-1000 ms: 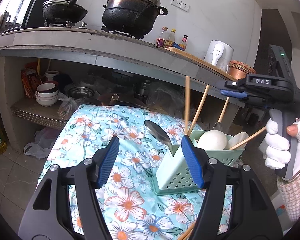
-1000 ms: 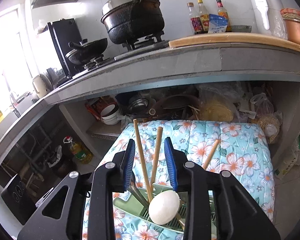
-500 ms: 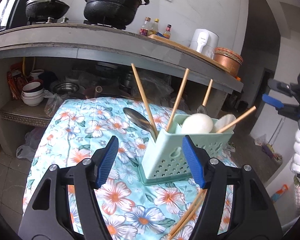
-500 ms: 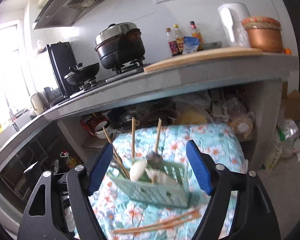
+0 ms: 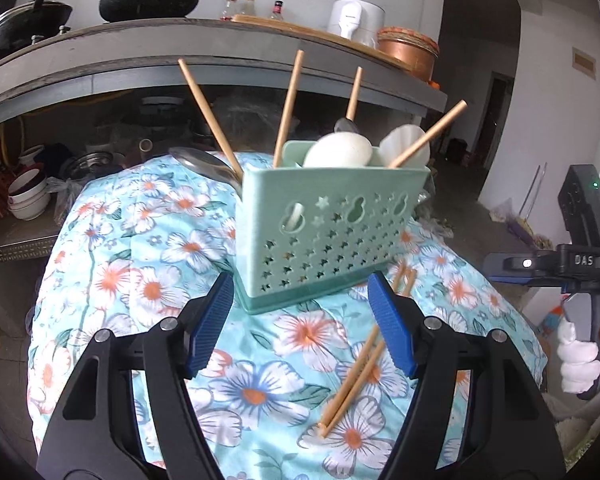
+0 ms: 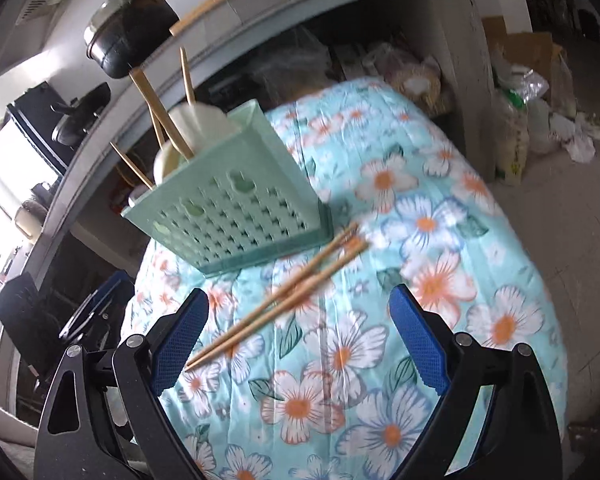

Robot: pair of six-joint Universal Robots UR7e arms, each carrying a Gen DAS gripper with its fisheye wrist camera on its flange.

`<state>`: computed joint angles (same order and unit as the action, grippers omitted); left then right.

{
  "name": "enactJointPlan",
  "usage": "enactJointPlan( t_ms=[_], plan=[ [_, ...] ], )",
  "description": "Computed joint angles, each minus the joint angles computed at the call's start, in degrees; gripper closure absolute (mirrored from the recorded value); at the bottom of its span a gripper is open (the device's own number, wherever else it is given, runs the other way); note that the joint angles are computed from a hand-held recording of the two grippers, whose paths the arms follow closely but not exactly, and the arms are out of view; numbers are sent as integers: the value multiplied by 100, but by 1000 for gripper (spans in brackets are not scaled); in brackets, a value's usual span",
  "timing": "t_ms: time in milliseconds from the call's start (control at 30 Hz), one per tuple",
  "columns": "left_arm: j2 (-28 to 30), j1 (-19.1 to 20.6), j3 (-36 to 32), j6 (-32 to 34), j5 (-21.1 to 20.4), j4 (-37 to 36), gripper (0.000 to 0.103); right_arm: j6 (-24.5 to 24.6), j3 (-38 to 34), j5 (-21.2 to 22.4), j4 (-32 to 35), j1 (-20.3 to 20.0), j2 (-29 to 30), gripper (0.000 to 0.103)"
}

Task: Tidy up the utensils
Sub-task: 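Move both grippers down to the two remaining chopsticks on the quilt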

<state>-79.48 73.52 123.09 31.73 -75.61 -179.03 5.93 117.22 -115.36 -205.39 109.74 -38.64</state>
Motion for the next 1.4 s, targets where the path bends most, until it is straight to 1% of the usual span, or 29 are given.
enactJointPlan(
  t_ms=[33,133,200,300,367,467,600,767,900,967,1000,1067,1100,1133,1200,1267,1400],
  plan=[
    [25,6,-3,57,0,-1,37,54,9,35,-13,-19,22,14],
    [80,-20,27,243,100,-24,37,312,51,404,80,-205,25,14],
    [119,-40,42,331,176,-25,37,564,109,899,155,-429,3,14],
    [198,-46,-36,387,286,81,37,814,118,1446,198,-683,42,21],
    [280,-59,-93,420,380,111,37,906,106,1674,212,-793,85,27],
    [339,-42,-166,427,417,205,37,1021,-28,1997,383,-922,180,37],
    [438,1,-286,423,459,308,37,1154,-306,2394,683,-1055,360,43],
    [510,56,-401,411,480,375,37,1199,-636,2457,924,-1083,564,52],
    [530,95,-464,394,488,447,37,1368,-777,2409,976,-1072,656,59],
    [545,106,-497,390,492,486,37,1477,-835,2354,976,-1067,704,67],
    [552,114,-513,386,489,507,37,1546,-852,2345,959,-1072,726,68],
    [553,120,-527,384,481,531,37,1695,-852,2390,900,-1118,747,76],
    [554,123,-531,385,473,534,37,1748,-804,2431,857,-1166,726,78],
    [558,126,-537,384,463,533,37,1828,-791,2461,820,-1197,738,83],
    [559,124,-538,368,456,536,37,1945,-768,2540,763,-1244,747,88],
    [556,122,-530,350,455,530,37,1960,-734,2606,721,-1302,741,91],
    [531,118,-512,323,467,531,37,1895,-744,2647,779,-1336,714,91]
  ],
)
